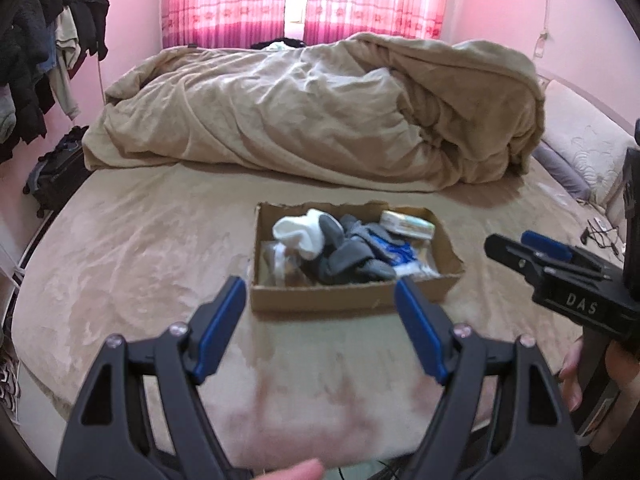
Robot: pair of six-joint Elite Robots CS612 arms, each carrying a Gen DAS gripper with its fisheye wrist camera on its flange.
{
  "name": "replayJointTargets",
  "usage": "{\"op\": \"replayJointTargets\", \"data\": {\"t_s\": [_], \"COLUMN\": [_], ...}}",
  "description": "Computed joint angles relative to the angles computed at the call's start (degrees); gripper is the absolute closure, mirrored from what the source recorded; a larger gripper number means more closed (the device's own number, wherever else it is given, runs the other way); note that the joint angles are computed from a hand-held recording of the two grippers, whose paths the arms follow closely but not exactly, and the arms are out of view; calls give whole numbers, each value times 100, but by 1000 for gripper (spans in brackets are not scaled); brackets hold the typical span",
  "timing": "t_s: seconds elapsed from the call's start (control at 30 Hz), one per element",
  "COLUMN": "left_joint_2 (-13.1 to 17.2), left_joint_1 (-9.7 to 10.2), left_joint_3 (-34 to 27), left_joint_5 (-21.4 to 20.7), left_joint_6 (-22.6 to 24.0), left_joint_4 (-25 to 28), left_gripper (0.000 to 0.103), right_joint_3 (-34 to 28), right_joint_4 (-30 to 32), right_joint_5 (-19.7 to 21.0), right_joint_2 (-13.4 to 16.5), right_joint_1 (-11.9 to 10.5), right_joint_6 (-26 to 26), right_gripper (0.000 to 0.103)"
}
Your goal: Organize objects
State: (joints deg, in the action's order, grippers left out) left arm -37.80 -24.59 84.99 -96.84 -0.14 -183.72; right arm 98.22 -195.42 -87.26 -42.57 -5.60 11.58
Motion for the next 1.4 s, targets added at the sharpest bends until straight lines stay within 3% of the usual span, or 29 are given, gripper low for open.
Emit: {"op": "replayJointTargets", "data": {"t_s": [0.27,0.5,0.8,1.4], "left_joint_2": [-350,-508,-552,-577], "left_joint_1": [61,163,170,149], "left_joint_3": [697,1107,1260,1249], "left_joint_5": [141,78,56,28], "left_joint_6": [17,119,131,160], "left_joint_4": [-285,-379,-536,-529], "left_gripper": [25,25,24,24], "right_joint_3": [674,1029,1056,1032], "right_joint_4": [-192,-263,-115,-83], "right_joint_5": [-256,-377,-529,-545], "right_joint_2": [-435,-628,-643,-638], "right_joint_1": [205,350,483,504], "right_joint_6": [47,255,233,252], "right_gripper": [24,24,24,24]}}
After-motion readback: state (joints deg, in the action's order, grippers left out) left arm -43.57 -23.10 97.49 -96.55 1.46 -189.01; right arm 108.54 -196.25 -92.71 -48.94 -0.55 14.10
